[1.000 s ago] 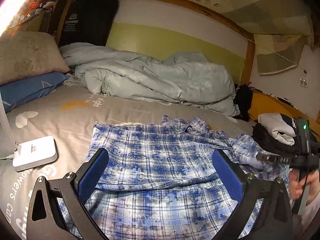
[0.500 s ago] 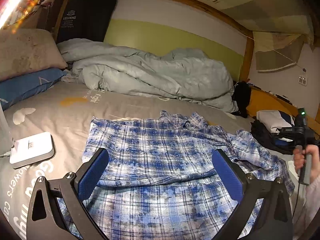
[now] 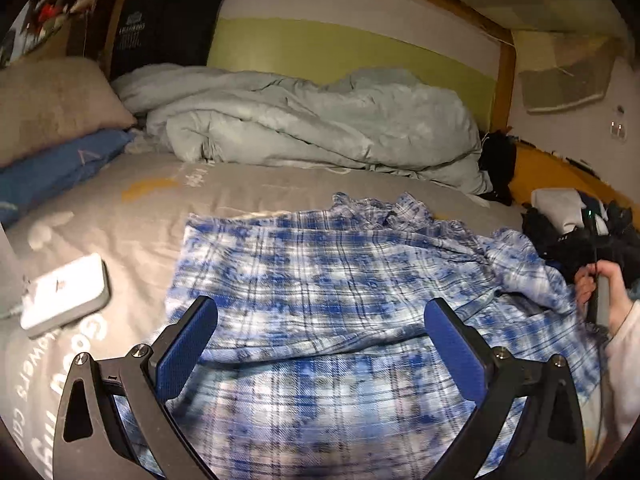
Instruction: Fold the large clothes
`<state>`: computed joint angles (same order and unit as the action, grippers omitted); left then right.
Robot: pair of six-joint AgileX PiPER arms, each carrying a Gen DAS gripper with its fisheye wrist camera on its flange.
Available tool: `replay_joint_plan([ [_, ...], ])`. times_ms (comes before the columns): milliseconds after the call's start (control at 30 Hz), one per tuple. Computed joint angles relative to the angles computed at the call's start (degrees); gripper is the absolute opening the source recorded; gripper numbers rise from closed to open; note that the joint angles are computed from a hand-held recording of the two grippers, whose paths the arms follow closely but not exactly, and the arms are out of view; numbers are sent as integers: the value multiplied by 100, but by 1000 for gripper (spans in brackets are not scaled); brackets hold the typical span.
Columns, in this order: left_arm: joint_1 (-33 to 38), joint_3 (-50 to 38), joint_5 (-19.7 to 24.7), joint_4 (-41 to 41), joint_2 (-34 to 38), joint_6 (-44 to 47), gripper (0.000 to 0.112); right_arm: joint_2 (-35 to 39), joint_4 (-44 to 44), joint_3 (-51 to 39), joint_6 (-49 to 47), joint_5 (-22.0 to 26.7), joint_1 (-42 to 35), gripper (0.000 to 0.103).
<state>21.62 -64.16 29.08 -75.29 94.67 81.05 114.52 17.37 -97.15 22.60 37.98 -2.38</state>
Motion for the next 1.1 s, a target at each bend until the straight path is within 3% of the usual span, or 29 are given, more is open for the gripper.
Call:
replay_joint_plan([
  [100, -16, -25, -20, 128, -35, -178, 102, -373, -886, 233, 390, -430, 365, 5],
  [200, -22, 114, -165, -177, -179, 217, 95, -912, -933, 450, -81, -808, 764, 5],
  [267, -155, 197, -504, -11, -306, 239, 77, -1106, -1016, 312, -348, -811, 1102, 5],
  [367, -301, 137, -835, 690, -359, -323, 64, -1245, -1186, -178, -668, -544, 1750, 5],
  [467, -30, -107, -257, 954, -247, -828, 61, -1209, -1314, -652, -797, -232, 2290, 5],
  [567, 182, -244, -26, 999, -206, -1065, 61, -1050, -1602, -853, -559, -33, 2855, 5],
  [667, 395, -397, 220, 1047, -144, -1227, 61, -864, -1602, -555, -402, -189, 3314, 5],
  [833, 653, -631, 682, 1110, -12, -1351, 61, -675, -715, 384, -843, -681, 3692, 5],
  [933, 682, -739, 894, 1258, 85, -1481, 61, -639, -131, 750, -1389, -732, 3796, 7],
  [1033, 724, -1052, 1507, 1529, 368, -1852, 65, -908, -58, 1229, -1733, -717, 3838, 7],
  [1067, 720, -1193, 1745, 1668, 497, -2055, 73, -1059, -298, 1390, -1670, -704, 3855, 10],
  [1100, 705, -1335, 1997, 1809, 635, -2265, 77, -1239, -500, 1569, -1614, -707, 3832, 22],
])
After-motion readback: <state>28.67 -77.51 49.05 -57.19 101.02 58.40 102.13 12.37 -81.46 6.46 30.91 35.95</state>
